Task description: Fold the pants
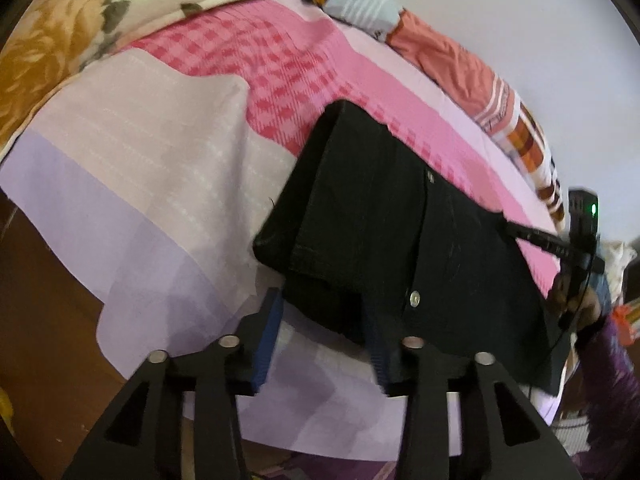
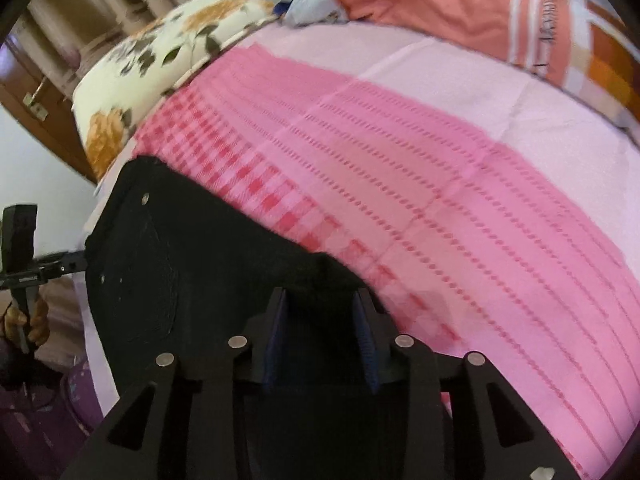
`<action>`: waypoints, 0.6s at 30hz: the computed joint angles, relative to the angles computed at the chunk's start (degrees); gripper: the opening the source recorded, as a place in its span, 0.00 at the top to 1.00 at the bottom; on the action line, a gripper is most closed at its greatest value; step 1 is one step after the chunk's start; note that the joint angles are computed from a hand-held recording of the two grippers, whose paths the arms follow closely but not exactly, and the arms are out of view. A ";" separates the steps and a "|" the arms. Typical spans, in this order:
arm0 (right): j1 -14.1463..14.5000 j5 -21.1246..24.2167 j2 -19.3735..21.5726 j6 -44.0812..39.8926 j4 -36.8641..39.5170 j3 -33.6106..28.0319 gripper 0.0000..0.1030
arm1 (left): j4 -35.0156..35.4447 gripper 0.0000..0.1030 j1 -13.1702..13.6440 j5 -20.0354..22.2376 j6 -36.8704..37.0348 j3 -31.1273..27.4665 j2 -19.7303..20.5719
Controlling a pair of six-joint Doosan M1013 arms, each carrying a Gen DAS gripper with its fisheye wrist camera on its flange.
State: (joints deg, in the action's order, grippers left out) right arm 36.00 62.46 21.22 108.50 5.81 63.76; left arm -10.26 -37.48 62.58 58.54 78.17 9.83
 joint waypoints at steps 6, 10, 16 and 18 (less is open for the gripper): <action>1.54 2.80 2.11 -2.21 -4.10 -3.10 0.83 | 0.03 0.56 -1.67 0.49 5.43 -0.80 0.74; 1.88 0.40 1.58 0.10 -5.55 -2.19 0.89 | 2.25 0.76 -1.98 -1.43 4.46 -0.84 0.43; 2.07 -6.35 -0.43 6.40 -8.30 1.10 0.92 | 6.49 0.78 -2.93 -4.68 3.33 -1.55 -0.08; 2.08 -7.98 -0.80 8.76 -9.97 1.95 0.92 | 7.41 0.78 -2.87 -4.58 2.69 -1.91 0.36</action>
